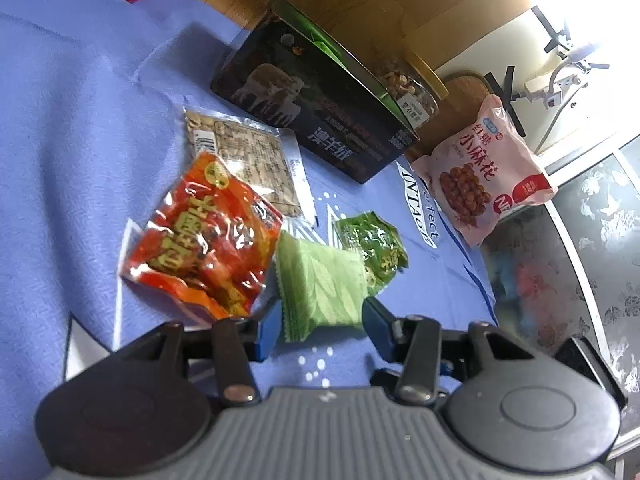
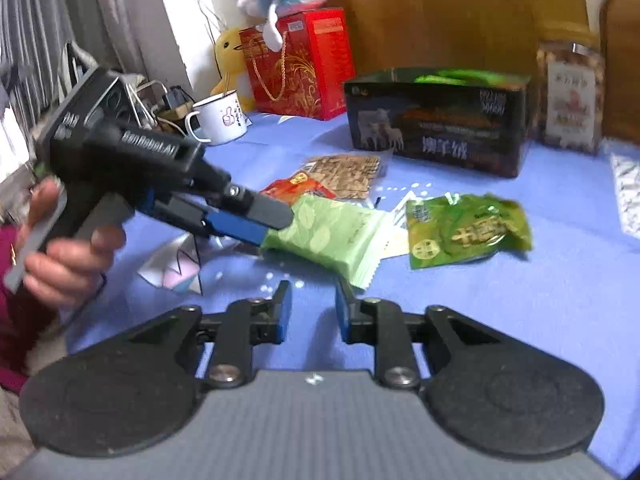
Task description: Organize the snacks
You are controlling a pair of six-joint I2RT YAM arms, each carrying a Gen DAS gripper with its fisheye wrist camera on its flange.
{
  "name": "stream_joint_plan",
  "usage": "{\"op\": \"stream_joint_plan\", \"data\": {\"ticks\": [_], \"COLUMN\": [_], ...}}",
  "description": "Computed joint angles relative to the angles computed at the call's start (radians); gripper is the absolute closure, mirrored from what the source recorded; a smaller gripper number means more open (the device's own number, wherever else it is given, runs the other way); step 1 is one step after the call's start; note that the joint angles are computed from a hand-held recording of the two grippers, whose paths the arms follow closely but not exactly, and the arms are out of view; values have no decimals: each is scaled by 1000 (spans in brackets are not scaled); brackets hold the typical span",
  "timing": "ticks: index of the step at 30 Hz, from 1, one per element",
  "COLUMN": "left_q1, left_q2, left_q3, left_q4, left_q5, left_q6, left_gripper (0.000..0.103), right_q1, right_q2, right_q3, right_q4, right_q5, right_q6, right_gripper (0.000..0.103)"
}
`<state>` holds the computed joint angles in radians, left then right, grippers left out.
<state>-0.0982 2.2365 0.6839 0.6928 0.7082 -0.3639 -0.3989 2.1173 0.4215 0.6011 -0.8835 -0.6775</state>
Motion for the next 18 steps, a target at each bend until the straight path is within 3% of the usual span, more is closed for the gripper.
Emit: {"op": "stream_joint_plan", "data": {"ticks": [3,9,12,13,14,15,18], "left_q1": [1,-28,-55,-58,-53,-52,-41], "left_q2": [-20,-13,-4,1,9,5,-31], "left_q3": [-5,30,31,35,47,44,33], "left_q4": [-13,-57,-40,-44,-59,-61,-66], "left_q5": [-6,-35,-69,-69,-36,-35,-20], "left_q6": [18,27,47,58,67,74,105], "left_gripper": [58,60,74,76,77,77,77], "right_q1": [26,96,120,130,136,135,127], "right_q2": [27,91,117,123,121,114,104], "right_q3": [-53,-12,15,15,16,18,-12], "right_q4": [183,298,309,325,326,307,357], "right_q5": [71,158,167,173,176,164,152], "right_q6": [15,102,132,144,150,150,158], "right_gripper": [64,64,64,65,77,80,82]}}
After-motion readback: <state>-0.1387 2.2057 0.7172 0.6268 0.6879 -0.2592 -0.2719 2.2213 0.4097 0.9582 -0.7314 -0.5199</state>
